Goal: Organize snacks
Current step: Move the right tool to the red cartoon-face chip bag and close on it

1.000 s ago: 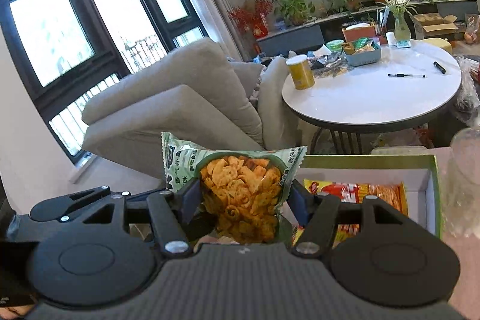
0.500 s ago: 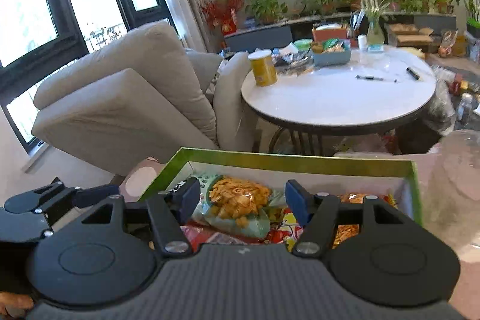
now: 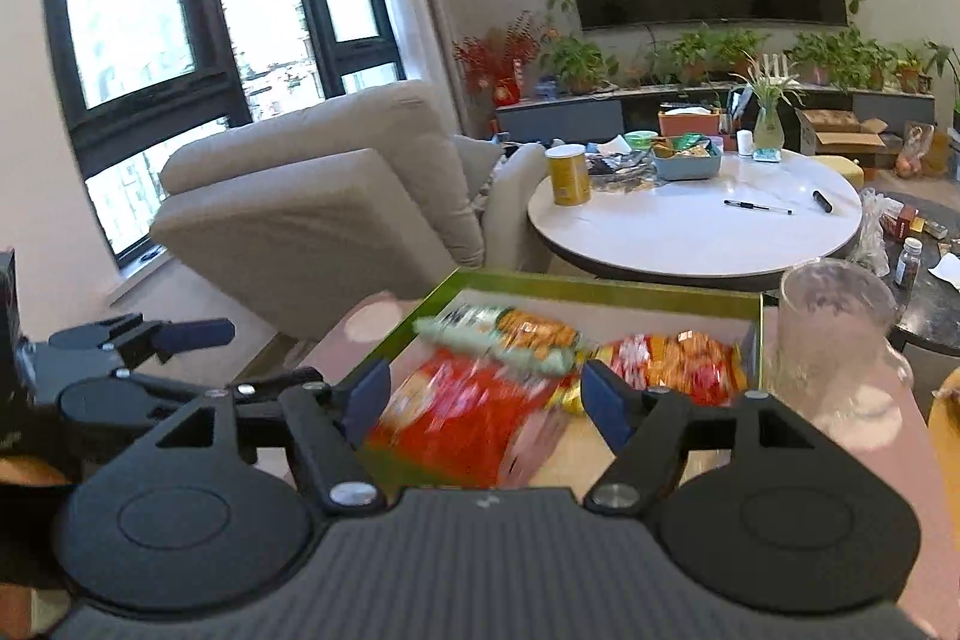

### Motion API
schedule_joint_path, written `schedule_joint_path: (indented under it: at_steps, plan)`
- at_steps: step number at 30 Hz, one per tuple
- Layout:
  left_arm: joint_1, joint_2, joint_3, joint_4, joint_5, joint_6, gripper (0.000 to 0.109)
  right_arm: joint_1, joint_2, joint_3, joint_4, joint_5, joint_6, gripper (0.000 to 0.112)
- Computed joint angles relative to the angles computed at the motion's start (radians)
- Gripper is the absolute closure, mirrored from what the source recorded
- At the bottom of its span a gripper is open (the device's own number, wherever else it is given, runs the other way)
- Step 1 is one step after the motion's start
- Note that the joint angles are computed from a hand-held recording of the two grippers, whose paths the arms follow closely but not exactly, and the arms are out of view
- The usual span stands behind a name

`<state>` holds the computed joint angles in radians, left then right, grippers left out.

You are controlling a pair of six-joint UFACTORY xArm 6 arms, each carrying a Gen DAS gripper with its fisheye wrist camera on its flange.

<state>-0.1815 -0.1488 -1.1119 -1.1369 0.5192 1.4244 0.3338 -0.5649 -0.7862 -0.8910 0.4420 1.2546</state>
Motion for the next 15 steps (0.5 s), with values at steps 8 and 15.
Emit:
schedule_joint_path:
  at_steps: [8,15]
  plan:
    - [0.085,-0.212,0.219,0.007,0.055,0.066,0.011,0.146,-0.128,0.091,-0.034,0.162,0.059,0.053]
    - [0.151,-0.323,0.326,0.013,0.119,0.065,0.010,0.277,-0.249,0.155,-0.045,0.363,0.134,0.053]
